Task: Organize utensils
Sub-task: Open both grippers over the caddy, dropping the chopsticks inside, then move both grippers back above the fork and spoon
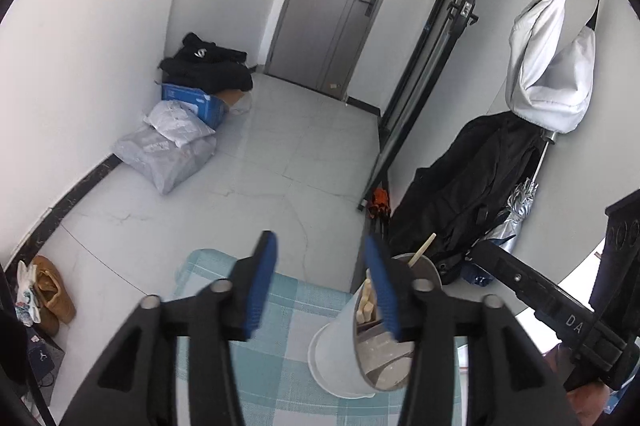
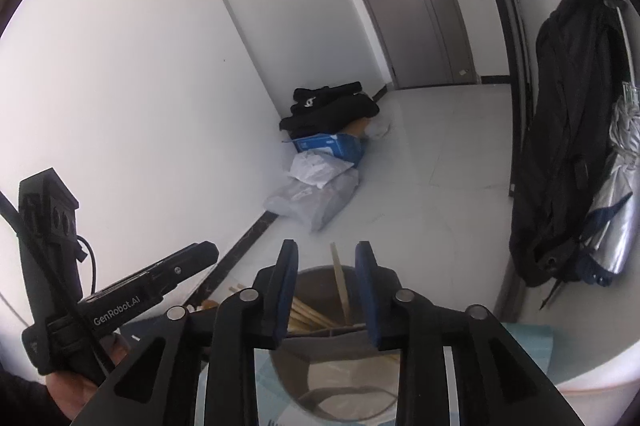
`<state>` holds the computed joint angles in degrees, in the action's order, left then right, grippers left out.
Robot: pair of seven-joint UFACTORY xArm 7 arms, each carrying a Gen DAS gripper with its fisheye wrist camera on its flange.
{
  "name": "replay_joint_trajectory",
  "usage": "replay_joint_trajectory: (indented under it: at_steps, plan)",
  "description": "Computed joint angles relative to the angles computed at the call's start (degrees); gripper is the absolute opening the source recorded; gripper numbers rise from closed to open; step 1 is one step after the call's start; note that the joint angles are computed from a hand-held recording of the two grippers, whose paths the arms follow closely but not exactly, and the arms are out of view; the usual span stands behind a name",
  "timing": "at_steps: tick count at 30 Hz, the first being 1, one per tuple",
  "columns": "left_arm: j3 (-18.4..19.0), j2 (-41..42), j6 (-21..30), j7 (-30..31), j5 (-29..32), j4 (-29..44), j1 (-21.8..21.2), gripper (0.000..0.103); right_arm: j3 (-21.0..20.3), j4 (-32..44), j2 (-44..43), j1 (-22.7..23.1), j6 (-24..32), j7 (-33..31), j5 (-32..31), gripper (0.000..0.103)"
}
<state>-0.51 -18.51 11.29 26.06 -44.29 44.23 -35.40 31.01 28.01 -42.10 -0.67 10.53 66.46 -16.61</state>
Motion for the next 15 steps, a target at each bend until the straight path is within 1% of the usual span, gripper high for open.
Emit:
replay_joint_trajectory:
  at_steps: [1,2,3,4,6,7,8,11,12,13,15]
  plan:
    - [-0.9,-1.1,0.0,-1.1,1.4,-0.7,1.0,0.054,0.3,0.0,-1.2,0.3,1.5,0.4,0.2,0.031]
    - [-1.6,-2.3,0.2,-2.4,3.0,-1.4,1.9,0.055,0.6,-0.2,-2.6,0.9,2.9,1.0,0.4,0.034]
    - [-2.3,-3.3,0.4,-4.0,5.0,-1.9,3.0,0.059,1.0,-0.1,-3.7,1.1,4.1,1.6,0.5,0.037]
    - [-3.3,-4.9,0.9,-6.2,7.5,-2.7,4.4,0.067,1.6,-0.1,-5.3,1.4,5.9,2.6,0.6,0.039]
    - [-2.9,-7.4,0.8,-8.3,9.8,-4.2,4.4,0.074,2.6,0.1,-8.0,2.3,9.1,4.7,0.8,0.045]
    - [-3.4,-9.0,0.8,-9.9,11.3,-5.1,4.9,0.076,2.8,0.1,-9.0,2.9,10.2,5.5,0.8,0.046]
    - [-2.7,-9.7,0.6,-10.0,12.0,-5.5,4.4,0.077,3.4,0.4,-10.0,3.3,11.6,6.4,0.8,0.05]
    - [-1.4,-13.4,-0.3,-10.9,14.4,-8.2,3.2,0.08,5.4,1.6,-11.8,4.4,15.2,9.5,0.6,0.053]
    - [-1.1,-14.7,-0.2,-11.4,15.2,-9.0,2.9,0.084,6.3,2.0,-12.6,4.8,16.7,10.6,0.5,0.057]
    - [-0.7,-16.0,-0.2,-11.9,15.9,-9.8,2.6,0.087,6.5,2.0,-13.8,5.9,18.4,11.3,0.5,0.058]
    - [0.5,-18.4,-0.2,-12.2,17.3,-11.4,1.6,0.089,8.3,2.8,-15.1,6.7,20.7,13.7,0.4,0.063]
